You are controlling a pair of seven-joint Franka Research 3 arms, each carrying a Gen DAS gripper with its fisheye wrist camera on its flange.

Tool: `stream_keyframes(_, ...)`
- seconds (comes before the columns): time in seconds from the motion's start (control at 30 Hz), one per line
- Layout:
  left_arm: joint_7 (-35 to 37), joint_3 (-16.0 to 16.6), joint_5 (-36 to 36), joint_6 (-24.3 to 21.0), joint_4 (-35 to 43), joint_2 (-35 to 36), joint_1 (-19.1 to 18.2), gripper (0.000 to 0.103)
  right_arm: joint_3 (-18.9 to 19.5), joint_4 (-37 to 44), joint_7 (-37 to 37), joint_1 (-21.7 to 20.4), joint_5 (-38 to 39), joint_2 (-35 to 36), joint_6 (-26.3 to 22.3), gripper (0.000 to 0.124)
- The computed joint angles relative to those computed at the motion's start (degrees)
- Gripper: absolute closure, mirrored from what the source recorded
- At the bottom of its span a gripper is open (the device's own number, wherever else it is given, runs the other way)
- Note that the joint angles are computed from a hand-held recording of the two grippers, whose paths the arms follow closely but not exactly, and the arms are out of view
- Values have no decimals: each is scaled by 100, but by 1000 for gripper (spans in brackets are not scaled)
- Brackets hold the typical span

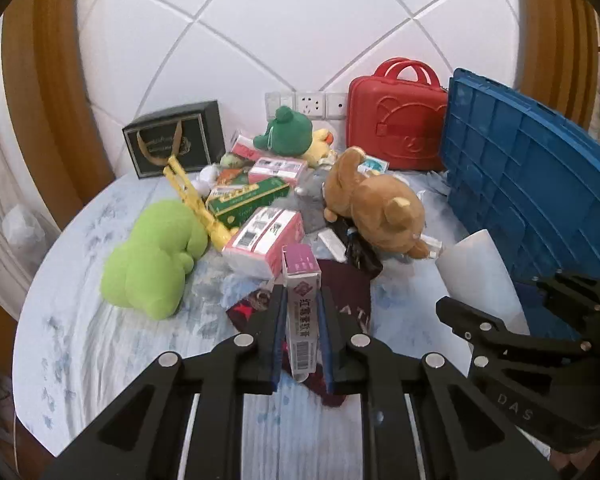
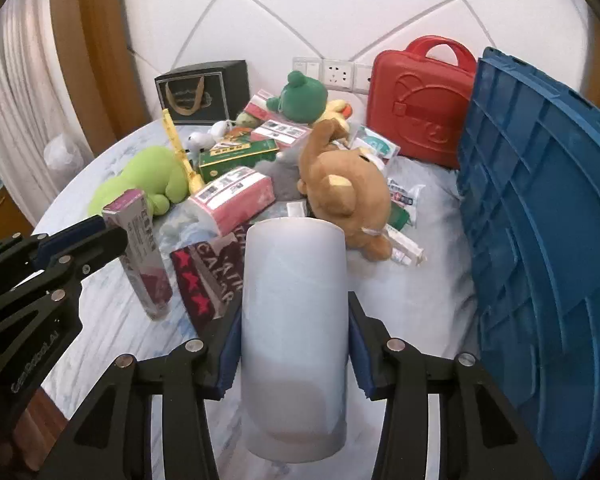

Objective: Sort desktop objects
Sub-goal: 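Lift the box and paper roll off the table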

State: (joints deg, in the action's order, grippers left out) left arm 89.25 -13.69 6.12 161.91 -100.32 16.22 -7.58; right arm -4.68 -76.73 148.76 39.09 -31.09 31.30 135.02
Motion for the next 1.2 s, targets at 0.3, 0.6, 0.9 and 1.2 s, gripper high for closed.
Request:
stream_keyframes(0.3, 125, 64, -199, -697, 104, 544, 158, 88, 207, 245, -386, -115, 773, 507, -42, 78)
stream_keyframes(0.6, -2, 81, -33, -488, 295, 847, 162, 100, 119, 639, -825, -156, 1321, 1018, 50, 78)
stream_keyframes(0.9, 387, -173, -232, -491, 299, 667, 372, 100, -50, 871, -941, -81, 1284, 1028, -17, 78)
stream_keyframes(1.2, 198, -7, -294, -980, 487, 1113, 284, 52, 106, 956, -1141, -208, 1635, 1320, -19, 78)
